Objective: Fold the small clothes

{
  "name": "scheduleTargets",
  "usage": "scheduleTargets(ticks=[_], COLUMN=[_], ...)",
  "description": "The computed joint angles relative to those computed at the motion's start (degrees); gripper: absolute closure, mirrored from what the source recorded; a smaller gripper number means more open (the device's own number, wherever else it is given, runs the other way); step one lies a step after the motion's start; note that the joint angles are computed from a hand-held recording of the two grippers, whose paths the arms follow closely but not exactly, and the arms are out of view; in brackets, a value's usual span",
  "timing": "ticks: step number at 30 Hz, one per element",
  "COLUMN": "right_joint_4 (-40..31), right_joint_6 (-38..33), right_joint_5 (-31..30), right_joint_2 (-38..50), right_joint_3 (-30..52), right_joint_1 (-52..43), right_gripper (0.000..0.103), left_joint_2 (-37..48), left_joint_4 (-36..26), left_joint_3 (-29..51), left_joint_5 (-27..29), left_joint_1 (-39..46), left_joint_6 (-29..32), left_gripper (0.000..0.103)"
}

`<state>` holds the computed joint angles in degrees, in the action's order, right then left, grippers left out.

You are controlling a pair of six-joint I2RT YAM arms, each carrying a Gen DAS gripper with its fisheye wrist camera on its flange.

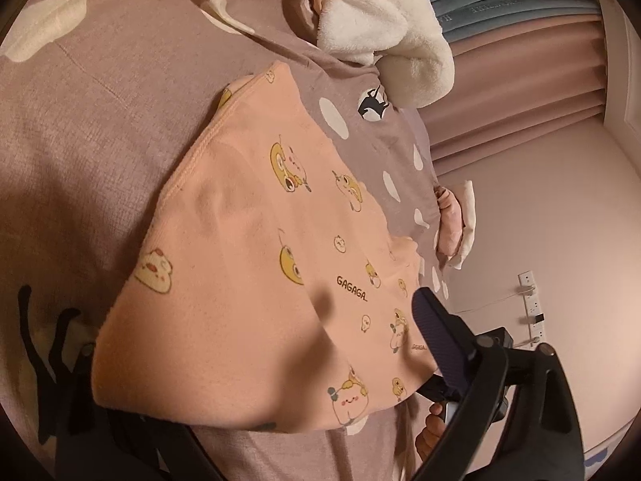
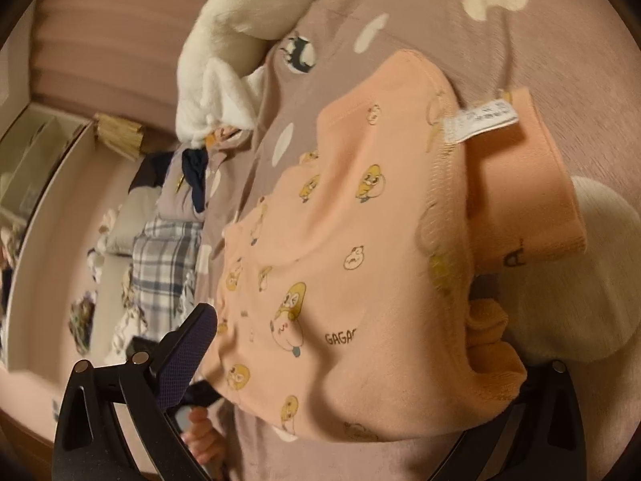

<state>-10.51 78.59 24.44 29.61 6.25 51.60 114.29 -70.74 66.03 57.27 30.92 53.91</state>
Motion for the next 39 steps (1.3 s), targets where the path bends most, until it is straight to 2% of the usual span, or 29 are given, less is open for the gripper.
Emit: scheduleTargets(ticks=[2,4,9,13,15,16,18,19,20,21,22,23,24,25,27,29,32,37,39], right_joint_4=[0.62,1.02,1.3,1.68,1.53,1.5,0.36,-0.78,-2.37,-3.86,-6.46,-7.31,-6.53,-6.04,-5.86,-6.28,-6.1,-5.65,-5.73], right_joint_6=[-0.55,-1.03,-2.46,-2.89,-2.94,-2.89,-2.32,-1.6,-0.77,-0.16,0.49,0.47,-0.11,-0.69,-0.59,-0.81,-1.15,-1.6,-1.67], right_joint_5=[1.44,2.44,2.49,3.51,4.59,5.07,6.3,7.38,8.45,9.04,8.79,7.44,6.19,5.17,5.84,7.07,6.59,6.38,6.64], right_joint_2=[2.98,4.61,3.4,5.68,6.31,6.89,7.92,8.4,8.91,9.39,10.31,9.57,6.36,4.2,5.12,8.02,7.19,8.84,9.33], right_joint_3=[0.91,1.33,0.81,1.69,1.9,2.18,2.94,3.35,3.81,4.21,4.85,4.36,2.61,1.58,1.87,3.3,2.87,3.45,3.68], right_joint_1=[0.99,1.37,1.23,1.92,2.81,3.19,4.12,4.88,5.47,5.7,5.12,4.01,3.02,2.28,2.87,3.89,3.55,3.36,3.52], right_gripper=[0.0,0.0,0.0,0.0,0.0,0.001,0.006,0.009,0.019,0.036,0.049,0.074,0.081,0.083,0.084,0.084,0.084,0.085,0.085], left_joint_2=[0.51,2.5,6.87,8.77,5.88,4.3,1.67,0.81,0.75,1.63,2.29,1.81,0.91,-0.61,-2.5,-2.39,-1.7,-7.41,-6.74], left_joint_4=[-1.15,-5.67,-14.26,-18.48,-13.61,-10.56,-3.1,1.03,3.99,4.14,3.64,3.98,5.17,7.18,9.89,10.35,10.41,18.06,17.86], left_joint_3=[0.32,1.79,4.6,5.86,3.36,2.06,-0.35,-1.31,-1.78,-1.45,-1.12,-1.51,-2.29,-3.71,-5.55,-5.64,-5.14,-10.83,-10.55], left_joint_5=[0.1,0.5,1.64,0.07,-0.02,-0.34,-1.32,-2.25,-3.16,-3.22,-3.03,-3.03,-3.27,-3.53,-3.75,-3.7,-3.74,-4.99,-5.03], left_joint_1=[0.04,-0.02,0.2,-0.74,-1.34,-1.71,-2.35,-2.67,-2.97,-2.96,-2.84,-2.77,-2.87,-3.06,-3.29,-3.34,-3.23,-4.08,-3.83], left_joint_6=[1.31,5.77,12.99,15.98,12.5,10.02,3.55,-0.35,-3.24,-3.35,-2.71,-2.68,-2.89,-3.26,-3.94,-3.83,-3.64,-5.41,-5.04], left_gripper=[0.011,0.011,0.012,0.025,0.03,0.037,0.057,0.077,0.09,0.089,0.09,0.092,0.092,0.092,0.093,0.093,0.092,0.092,0.092])
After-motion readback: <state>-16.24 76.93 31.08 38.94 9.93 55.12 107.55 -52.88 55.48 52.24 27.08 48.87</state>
